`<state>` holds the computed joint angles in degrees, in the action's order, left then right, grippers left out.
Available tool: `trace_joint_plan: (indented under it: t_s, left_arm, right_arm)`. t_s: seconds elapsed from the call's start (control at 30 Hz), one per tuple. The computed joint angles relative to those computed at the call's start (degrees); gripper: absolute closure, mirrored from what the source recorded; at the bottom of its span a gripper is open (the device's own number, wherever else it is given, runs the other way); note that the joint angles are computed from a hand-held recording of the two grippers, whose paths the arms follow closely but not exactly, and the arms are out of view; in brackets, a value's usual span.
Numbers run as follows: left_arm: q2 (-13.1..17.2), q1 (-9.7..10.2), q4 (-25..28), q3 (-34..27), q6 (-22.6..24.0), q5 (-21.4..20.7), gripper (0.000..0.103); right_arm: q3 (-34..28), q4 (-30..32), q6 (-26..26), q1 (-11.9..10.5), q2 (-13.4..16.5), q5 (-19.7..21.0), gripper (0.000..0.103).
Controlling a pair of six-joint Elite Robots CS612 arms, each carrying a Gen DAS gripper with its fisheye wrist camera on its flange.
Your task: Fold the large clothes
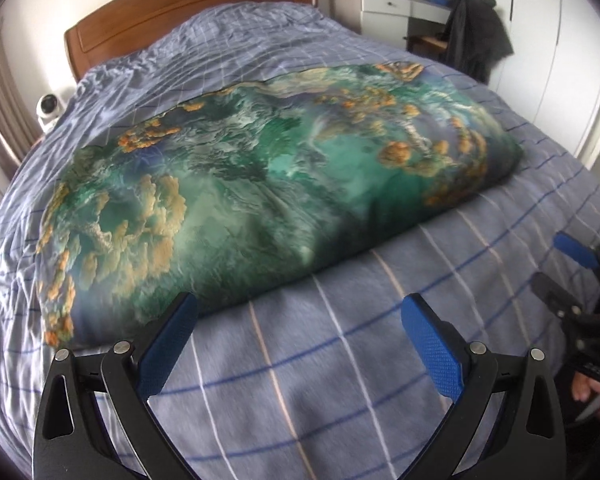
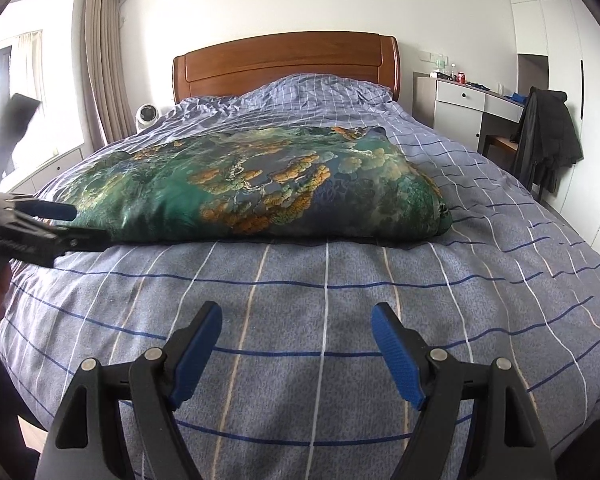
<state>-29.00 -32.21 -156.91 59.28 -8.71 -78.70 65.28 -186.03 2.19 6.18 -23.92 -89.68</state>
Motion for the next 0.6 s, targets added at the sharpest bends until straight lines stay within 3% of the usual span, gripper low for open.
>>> trace_joint_plan:
  t_s: [0.6]
  left_arm:
    - [-2.2,0.13,-4.3,4.1,-3.9,-3.4,0.001]
  right_arm:
    - [0.8,0.0,1.3,-0.2,-0.4,-0.3,0.024]
